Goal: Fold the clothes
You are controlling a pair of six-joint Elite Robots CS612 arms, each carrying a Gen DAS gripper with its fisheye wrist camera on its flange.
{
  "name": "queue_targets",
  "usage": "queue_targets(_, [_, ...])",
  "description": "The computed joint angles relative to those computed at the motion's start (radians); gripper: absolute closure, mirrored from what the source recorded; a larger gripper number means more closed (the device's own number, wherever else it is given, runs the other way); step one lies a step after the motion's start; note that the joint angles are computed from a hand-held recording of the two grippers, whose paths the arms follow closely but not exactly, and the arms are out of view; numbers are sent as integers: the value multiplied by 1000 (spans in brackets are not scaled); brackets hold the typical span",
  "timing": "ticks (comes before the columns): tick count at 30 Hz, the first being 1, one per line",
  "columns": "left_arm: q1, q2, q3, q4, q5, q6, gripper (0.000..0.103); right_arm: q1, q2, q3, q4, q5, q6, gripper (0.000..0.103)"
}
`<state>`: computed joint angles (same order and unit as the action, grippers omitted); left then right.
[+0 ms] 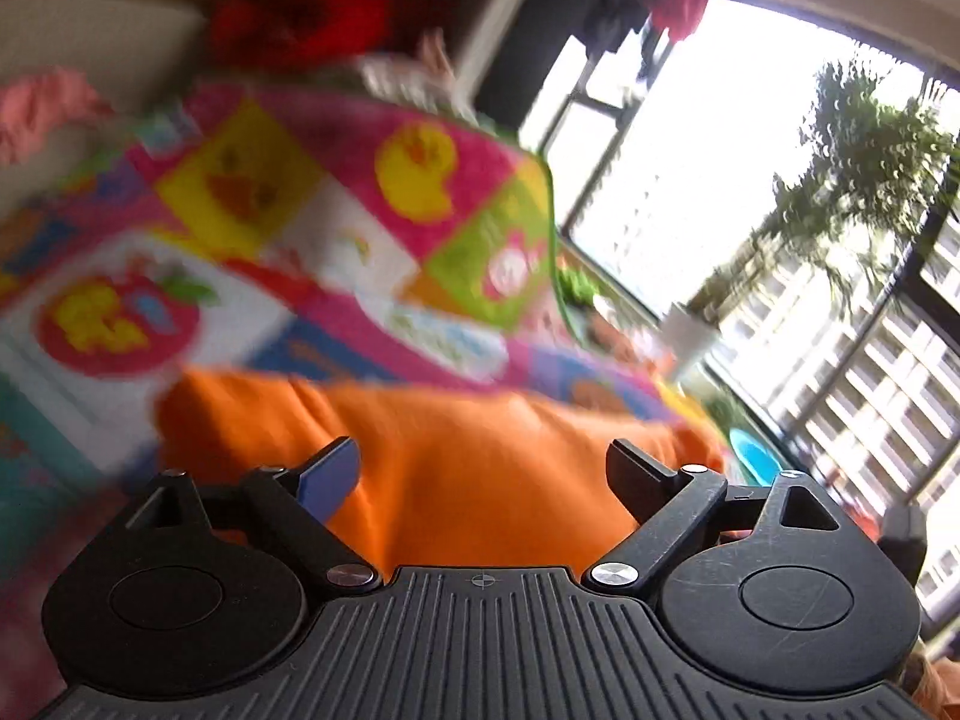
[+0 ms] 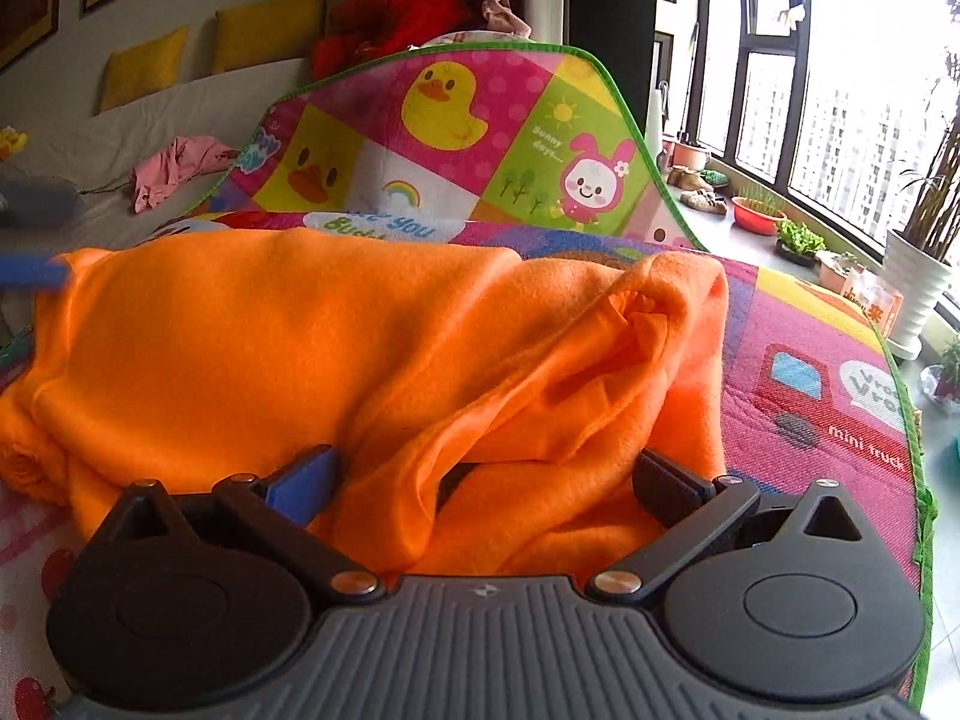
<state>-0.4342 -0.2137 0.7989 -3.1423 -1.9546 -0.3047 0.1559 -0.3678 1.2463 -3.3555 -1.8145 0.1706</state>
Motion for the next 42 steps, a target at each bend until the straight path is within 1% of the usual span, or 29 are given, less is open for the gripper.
queue_targets(1, [-2,11,-23,58,-3,-2,10,-1,0,3,-9,4,4,0])
queue_targets(3, [-8,30,-46,103,4,5,10,-6,-2,11,-22,19,21,0])
queue_targets(5, [-15,28,-31,75,28,50,9,-10,-4,15,-24,33,37,0])
queue_targets(7, [-17,23,-23,75,33,63,9,-12,-5,13,-12,39,48,0])
queue_targets(11, [-9,25,-24,69,8,52,9,-5,-1,7,-16,12,36,0])
queue_targets(14, [-7,23,-18,61,7,38,9,2,2,1,-17,-14,17,0])
queue_targets(15, [-6,22,-18,63,12,24,9,4,3,-1,-14,-21,9,0])
queue_targets(17, [-3,-1,23,42,34,-32,9,5,3,-4,-8,-23,5,0])
queue_targets(21, [3,-64,159,-62,138,-165,9,4,3,-4,-4,-22,9,0])
queue_targets(22, [6,-75,185,-76,153,-200,9,4,3,-4,-6,-23,9,0])
queue_targets(24, [15,-82,207,-72,139,-260,13,4,4,-4,-8,-25,9,0])
queue_targets(26, [21,-76,198,-35,105,-273,26,5,4,-4,-10,-26,10,0])
queue_targets(31, [11,-53,151,-3,115,-268,26,6,6,-4,-16,-30,10,0])
queue_targets(33, [5,-43,130,2,136,-252,28,5,5,-2,-20,-24,12,0])
queue_targets(34, [1,-41,123,5,155,-230,36,4,5,-1,-25,-24,13,0])
queue_targets(35, [-4,-39,121,6,179,-192,50,4,5,0,-31,-23,13,0])
queue_targets(36, [-9,-38,118,7,203,-154,58,4,6,1,-36,-23,13,0])
queue_targets(37, [-14,-37,117,4,224,-116,63,6,7,4,-55,-30,6,0])
queue_targets(38, [-19,-41,123,-5,241,-81,67,12,10,6,-91,-57,-12,0])
queue_targets(39, [-23,-45,130,-16,253,-47,69,21,14,7,-134,-91,-51,0])
queue_targets(40, [-25,-48,137,-31,257,-19,71,30,17,11,-197,-95,-128,0])
queue_targets(41, [-25,-52,143,-40,256,-1,72,38,21,14,-260,-93,-208,0])
queue_targets(42, [-23,-54,144,-39,244,2,72,45,23,16,-319,-72,-290,0])
